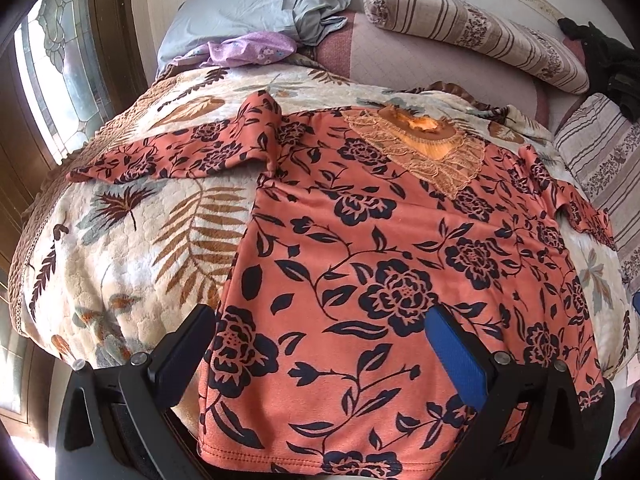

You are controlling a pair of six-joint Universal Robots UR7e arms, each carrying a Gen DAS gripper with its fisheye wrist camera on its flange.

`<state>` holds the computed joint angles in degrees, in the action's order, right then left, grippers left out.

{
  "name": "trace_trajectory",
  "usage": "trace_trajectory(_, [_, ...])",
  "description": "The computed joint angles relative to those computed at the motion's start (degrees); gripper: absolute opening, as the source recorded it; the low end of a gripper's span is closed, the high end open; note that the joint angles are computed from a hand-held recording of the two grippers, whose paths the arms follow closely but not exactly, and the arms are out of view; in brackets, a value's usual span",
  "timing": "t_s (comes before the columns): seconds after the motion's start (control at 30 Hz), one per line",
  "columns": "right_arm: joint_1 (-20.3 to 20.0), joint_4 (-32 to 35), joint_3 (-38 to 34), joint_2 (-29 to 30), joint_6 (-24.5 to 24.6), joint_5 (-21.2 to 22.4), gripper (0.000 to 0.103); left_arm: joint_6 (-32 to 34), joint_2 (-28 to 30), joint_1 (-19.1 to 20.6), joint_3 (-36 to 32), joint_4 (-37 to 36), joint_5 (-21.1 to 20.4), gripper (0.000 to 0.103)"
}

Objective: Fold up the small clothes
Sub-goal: 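Grasp the blouse sleeve nearest the right gripper and lift it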

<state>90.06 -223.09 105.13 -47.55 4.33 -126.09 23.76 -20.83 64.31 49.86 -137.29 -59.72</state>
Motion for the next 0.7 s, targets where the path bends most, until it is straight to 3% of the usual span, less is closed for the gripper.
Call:
trace_trajectory(0.13, [-8.18, -2.36, 6.49, -7.3, 7.23, 7.97, 0.099, -0.3, 2.03, 0.53, -2.91, 1.91, 2.23, 0.103])
trace_trajectory(0.2, [-13.85, -2.67, 8.71, -11.18, 12.83, 14.31, 0.092, -0.33, 3.05, 0.6, -4.29, 3.08, 3.4, 0.103])
trace_trajectory(0.33, [-24.29, 1.85, 8.53, -16.54, 26.08, 21.51, 0.048, -0.03, 4.71, 0.56, -6.33, 4.1, 4.92, 0.103])
trace_trajectory(0.43, [-30.08, 7.27, 5.68, -18.29, 32.96, 24.72, 0.048, 0.81, 5.93, 0.48, -8.15, 4.4, 5.48, 0.103])
trace_trajectory(0.53, [-34.19, 8.65, 3.18, -18.34, 40.03, 28.84, 0.048, 0.63, 7.85, 0.58, -11.54, 5.17, 6.31, 0.103])
trace_trajectory(0.7, [-36.17, 13.56, -0.52, -17.71, 47.85, 27.22, 0.048, -0.41, 12.08, 1.01, -19.51, 8.94, 7.68, 0.103])
